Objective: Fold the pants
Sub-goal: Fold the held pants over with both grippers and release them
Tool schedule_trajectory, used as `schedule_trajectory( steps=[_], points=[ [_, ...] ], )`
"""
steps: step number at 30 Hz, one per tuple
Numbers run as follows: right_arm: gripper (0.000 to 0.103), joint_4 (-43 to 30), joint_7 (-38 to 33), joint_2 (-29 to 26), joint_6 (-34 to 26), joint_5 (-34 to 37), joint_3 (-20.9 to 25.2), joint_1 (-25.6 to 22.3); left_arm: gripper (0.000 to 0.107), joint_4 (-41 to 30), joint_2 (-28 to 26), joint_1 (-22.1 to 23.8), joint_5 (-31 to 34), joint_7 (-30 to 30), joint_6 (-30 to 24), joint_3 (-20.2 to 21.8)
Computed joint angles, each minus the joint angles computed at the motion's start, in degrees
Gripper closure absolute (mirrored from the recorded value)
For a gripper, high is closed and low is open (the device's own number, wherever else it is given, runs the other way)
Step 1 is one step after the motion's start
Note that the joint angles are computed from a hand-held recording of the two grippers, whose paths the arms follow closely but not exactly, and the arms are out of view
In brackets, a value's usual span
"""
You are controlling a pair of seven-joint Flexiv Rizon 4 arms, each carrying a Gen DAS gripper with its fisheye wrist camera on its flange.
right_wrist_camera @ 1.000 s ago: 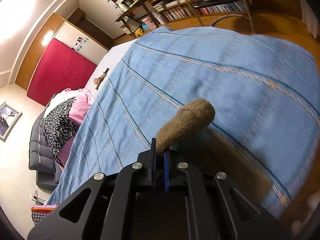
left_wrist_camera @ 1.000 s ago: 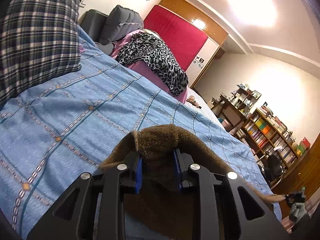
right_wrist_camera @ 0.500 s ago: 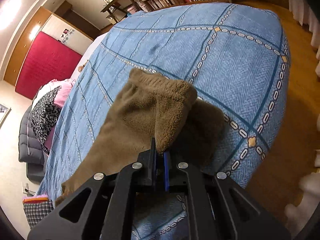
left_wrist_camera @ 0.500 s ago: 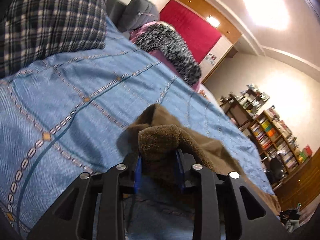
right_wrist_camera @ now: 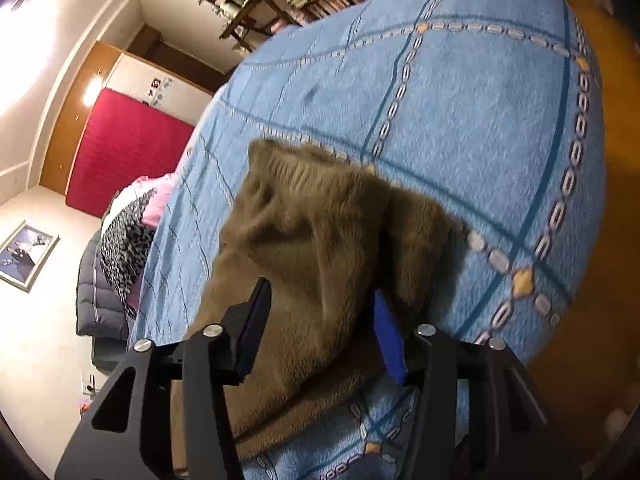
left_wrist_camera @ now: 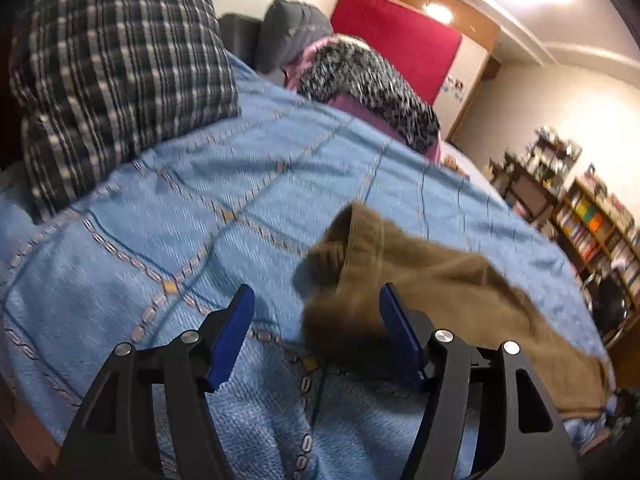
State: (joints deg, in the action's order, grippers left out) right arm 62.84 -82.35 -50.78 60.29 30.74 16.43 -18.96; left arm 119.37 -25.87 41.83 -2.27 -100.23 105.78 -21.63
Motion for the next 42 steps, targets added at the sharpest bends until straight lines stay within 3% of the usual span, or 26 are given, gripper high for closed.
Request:
schedule_trajectory(
  steps=[4, 8, 12, 14, 17, 23, 25, 30, 36, 39, 40, 41, 42],
  points=[
    [0.050, -2.4, -0.9, -1.8, 0.4, 0.7, 0.6, -0.8, 0.041, -1.2, 0.7, 0.3, 0.4, -2.9, 1.8, -1.4],
    [0.050, -5.2, -2.4, -3.9, 1.6, 1.6, 1.6, -0.9, 0.038, -6.7, -0.7, -5.7, 0.0, -0.4, -1.6, 0.9],
    [0.052, -6.9, -1.5, -5.4, 2.4, 0.3, 0.5, 0.5, 0.038, -12.4, -6.0, -7.9, -1.3, 4.7, -4.6, -4.0],
    [0.073, -6.2, -0.1, -4.9, 2.6, -1.6, -1.0, 1.7, 0.038, -14.9, -9.1, -9.4, -2.5, 7.0, -6.4, -6.0],
    [0.088, -4.7, -0.4, -3.7, 3.9, -3.0, -0.8, 2.0, 0.038, -18.7, -13.2, -12.8, -3.5, 11.4, -10.4, -7.7],
    [0.093, -3.0, -5.7, -0.7, 7.1, -1.9, 2.4, 0.0, 0.038, -23.8, -17.4, -17.8, -5.0, 20.6, -17.5, -8.5],
    [0.093, -2.2, -5.9, 0.6, 7.9, -1.7, 2.3, 0.0, 0.038, -24.5, -18.1, -18.2, -6.2, 23.2, -20.3, -9.7],
    [0.093, 3.8, -0.9, 4.0, 7.3, -6.0, -3.3, 2.5, 0.038, -23.8, -17.4, -19.5, -8.1, 29.0, -25.7, -9.3],
    [0.091, 7.0, 4.2, 1.5, 8.4, -13.7, -7.7, 5.5, 0.038, -24.8, -15.6, -27.4, -5.9, 33.1, -31.2, 0.6],
    [0.085, 8.4, 5.0, 2.0, 10.2, -14.9, -6.9, 4.8, 0.038, -23.5, -14.9, -28.5, -7.2, 35.1, -31.0, 2.2],
    [0.077, 8.7, 5.2, 2.2, 10.6, -15.0, -7.6, 5.2, 0.038, -22.9, -14.7, -28.3, -8.1, 35.7, -31.2, 2.1],
    [0.061, 10.2, 8.0, 3.0, 12.6, -17.2, -10.1, 6.7, 0.038, -22.3, -14.4, -28.2, -9.0, 36.6, -31.4, 2.0],
    [0.056, 11.7, 10.1, 3.7, 14.8, -18.8, -12.4, 8.1, 0.038, -21.8, -14.0, -28.2, -9.6, 37.6, -31.6, 2.1]
  ],
)
